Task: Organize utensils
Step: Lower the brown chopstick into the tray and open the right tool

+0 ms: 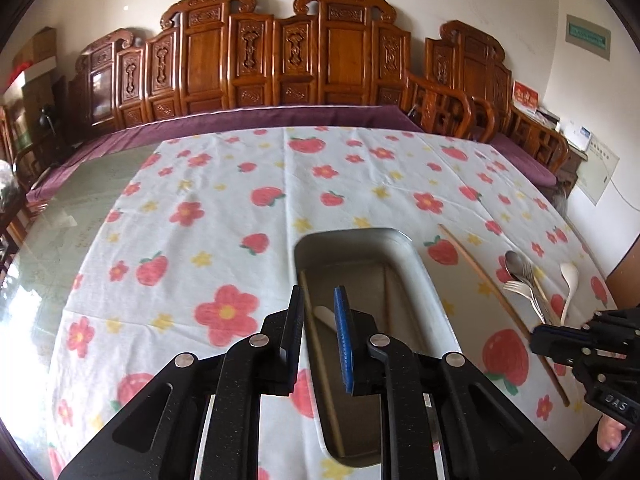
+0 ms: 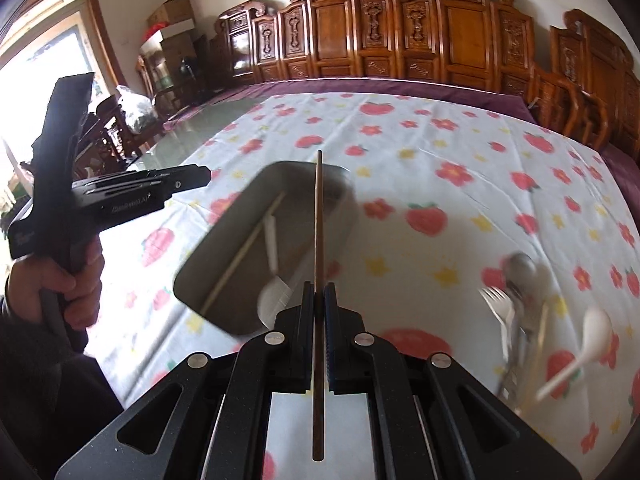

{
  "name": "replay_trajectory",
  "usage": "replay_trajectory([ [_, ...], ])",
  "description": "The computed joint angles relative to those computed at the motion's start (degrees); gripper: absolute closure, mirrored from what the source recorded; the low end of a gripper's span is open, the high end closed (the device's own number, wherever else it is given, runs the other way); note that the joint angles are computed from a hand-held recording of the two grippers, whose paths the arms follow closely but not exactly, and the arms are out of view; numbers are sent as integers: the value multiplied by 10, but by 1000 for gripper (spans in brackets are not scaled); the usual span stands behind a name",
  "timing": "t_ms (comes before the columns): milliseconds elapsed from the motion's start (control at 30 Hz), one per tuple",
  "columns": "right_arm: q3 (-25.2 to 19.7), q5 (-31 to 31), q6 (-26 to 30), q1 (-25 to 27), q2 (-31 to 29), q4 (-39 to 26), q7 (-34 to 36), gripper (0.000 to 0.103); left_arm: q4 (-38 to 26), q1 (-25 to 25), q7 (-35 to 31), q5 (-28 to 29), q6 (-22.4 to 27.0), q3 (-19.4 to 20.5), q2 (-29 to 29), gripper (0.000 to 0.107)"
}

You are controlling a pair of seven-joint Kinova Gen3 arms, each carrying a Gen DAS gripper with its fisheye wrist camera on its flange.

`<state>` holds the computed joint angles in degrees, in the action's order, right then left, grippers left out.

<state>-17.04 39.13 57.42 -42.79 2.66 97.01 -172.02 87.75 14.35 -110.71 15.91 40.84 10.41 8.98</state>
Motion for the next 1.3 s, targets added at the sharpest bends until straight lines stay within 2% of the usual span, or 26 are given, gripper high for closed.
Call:
replay_trajectory([
  [200,26,-43,-16,10,51,-64,65,97,-4,-27,-35,24,11,-8,-3,93],
  [467,73,-107,-36,13,112,-125,101,97,-16,-42,-31,30,25,-15,5,93],
  [667,98,-139,-44,13,141,-147,105,97,-15,-45,-33,33,24,-14,4,93],
  [867,107,-143,-43,3,151,-146,112,96,-13,-40,-32,30,21,-12,2,93],
  [1100,107,-118,-58,-13,133,-122,98,96,-11,-33,-27,27,16,-10,0,93],
  [1233,101,-46,-35,-45,81,-76,44,96,-2,-33,-42,43,8,-4,-5,93],
  [1300,85,-17,-4,-52,54,-56,18,96,2,-28,-46,50,3,-1,-10,93],
])
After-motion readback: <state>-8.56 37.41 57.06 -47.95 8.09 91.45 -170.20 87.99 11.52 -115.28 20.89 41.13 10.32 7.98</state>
